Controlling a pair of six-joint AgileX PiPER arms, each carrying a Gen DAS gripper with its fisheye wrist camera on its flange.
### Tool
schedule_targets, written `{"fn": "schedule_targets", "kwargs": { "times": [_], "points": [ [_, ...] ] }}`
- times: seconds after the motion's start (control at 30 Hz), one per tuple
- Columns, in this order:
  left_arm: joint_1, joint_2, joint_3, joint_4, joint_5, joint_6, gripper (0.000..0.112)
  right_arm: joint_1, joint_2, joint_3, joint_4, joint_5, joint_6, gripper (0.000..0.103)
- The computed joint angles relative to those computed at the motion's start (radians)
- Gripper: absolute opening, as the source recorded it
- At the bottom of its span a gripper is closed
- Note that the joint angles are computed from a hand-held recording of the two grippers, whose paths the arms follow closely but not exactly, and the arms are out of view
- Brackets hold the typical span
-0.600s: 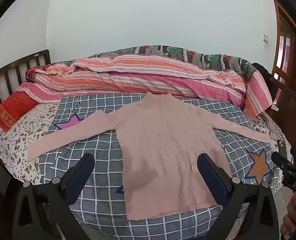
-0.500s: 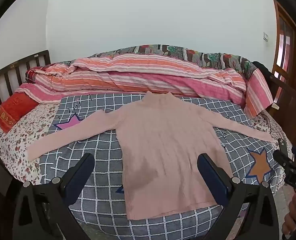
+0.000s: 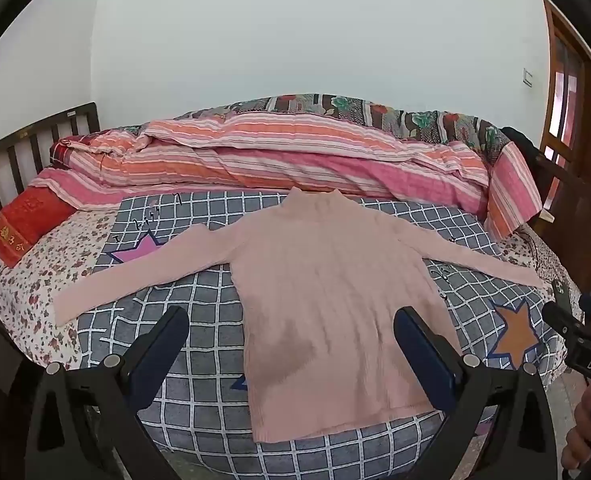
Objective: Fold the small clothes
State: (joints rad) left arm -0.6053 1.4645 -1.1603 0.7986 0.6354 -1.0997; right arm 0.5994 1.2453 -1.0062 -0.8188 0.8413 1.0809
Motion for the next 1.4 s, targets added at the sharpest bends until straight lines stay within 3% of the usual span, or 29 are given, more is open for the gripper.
{"fn": "schedule_targets", "kwargs": {
  "times": [1.4],
  "points": [
    [0.027,-0.002,0.009,-0.035,-0.009,0.024,0.103,0.020,0.011,-0.026,0.016,0.003,0.007,0.103]
  ]
}}
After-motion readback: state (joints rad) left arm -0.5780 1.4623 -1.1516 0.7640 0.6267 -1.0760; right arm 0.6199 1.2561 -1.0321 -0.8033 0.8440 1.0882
